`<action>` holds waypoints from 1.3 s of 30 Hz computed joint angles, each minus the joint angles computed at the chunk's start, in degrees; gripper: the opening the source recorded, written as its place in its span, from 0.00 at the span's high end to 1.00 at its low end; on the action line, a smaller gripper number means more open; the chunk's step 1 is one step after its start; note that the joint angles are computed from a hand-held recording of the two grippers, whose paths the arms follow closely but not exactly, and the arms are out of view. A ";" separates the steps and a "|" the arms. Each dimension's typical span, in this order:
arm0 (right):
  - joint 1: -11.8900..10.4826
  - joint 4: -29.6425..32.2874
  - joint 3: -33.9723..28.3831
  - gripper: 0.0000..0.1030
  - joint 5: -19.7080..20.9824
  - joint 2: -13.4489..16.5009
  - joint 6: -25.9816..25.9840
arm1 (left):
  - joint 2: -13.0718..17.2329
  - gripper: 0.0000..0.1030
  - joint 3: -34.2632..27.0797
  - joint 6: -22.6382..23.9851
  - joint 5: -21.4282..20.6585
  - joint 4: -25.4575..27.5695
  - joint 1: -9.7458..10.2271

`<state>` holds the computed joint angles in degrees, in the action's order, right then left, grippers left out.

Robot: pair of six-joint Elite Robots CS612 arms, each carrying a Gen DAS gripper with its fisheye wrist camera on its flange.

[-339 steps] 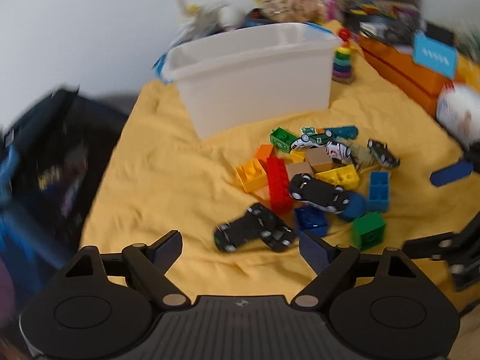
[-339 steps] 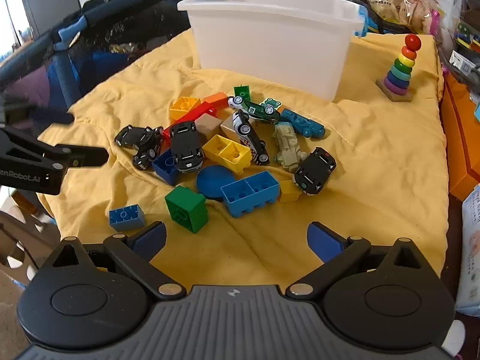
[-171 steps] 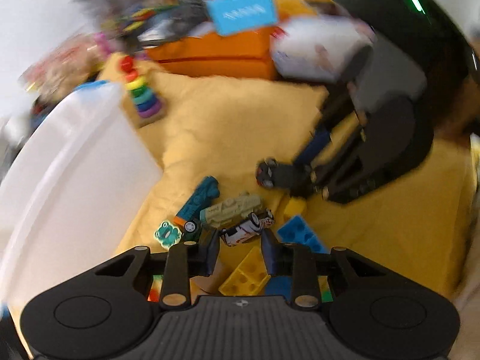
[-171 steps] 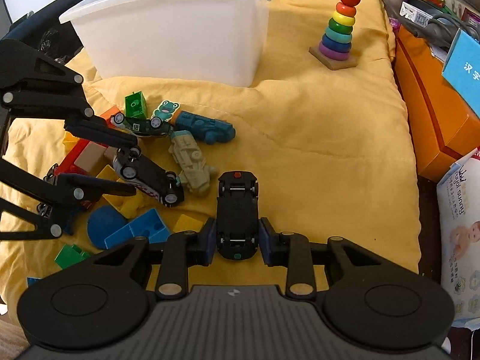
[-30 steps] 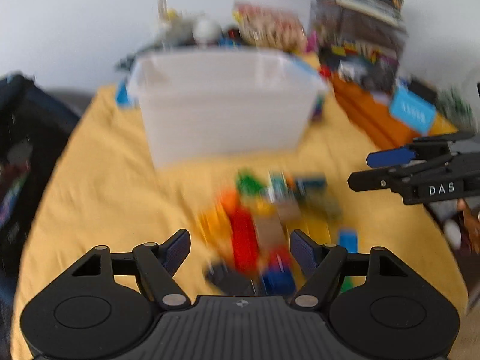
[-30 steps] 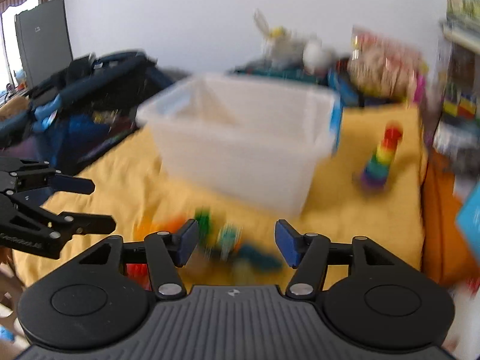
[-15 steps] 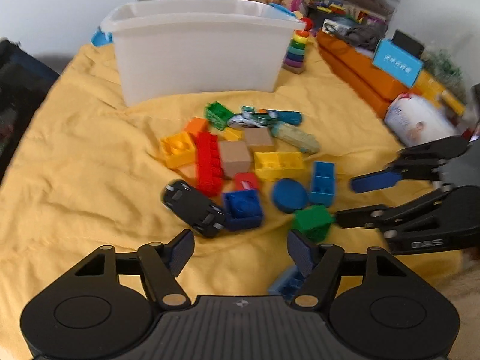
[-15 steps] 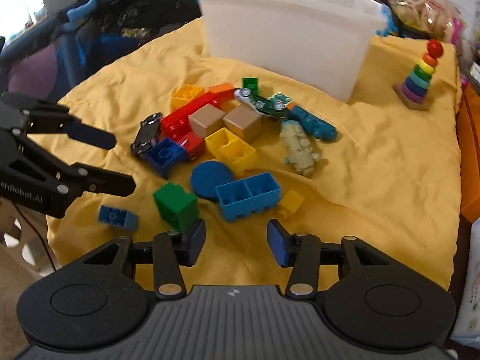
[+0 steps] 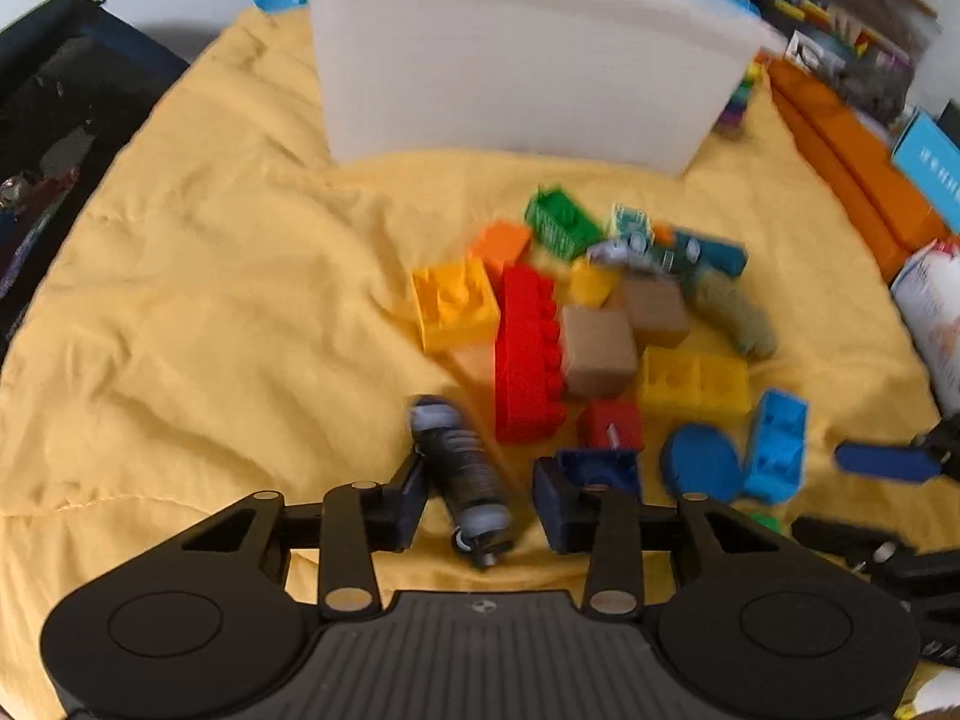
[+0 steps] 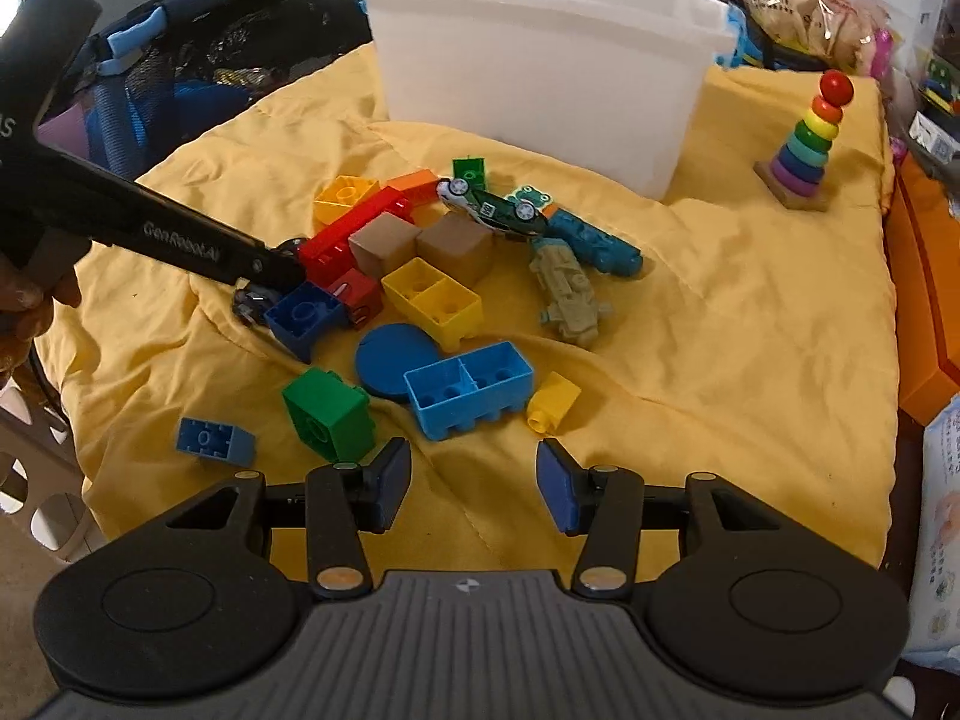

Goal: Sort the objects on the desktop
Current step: 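Grasp a black car from the pile with the left tool, then grasp the white-green race car with the right tool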

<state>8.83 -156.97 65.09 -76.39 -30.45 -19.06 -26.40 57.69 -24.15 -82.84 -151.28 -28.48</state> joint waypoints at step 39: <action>1.12 4.03 -18.38 0.82 0.79 9.45 -15.03 | -5.03 0.56 10.98 13.34 -1.65 -12.25 0.03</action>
<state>9.95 -152.94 46.71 -75.60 -21.00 -34.08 -31.43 68.68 -10.82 -84.49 -163.53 -28.46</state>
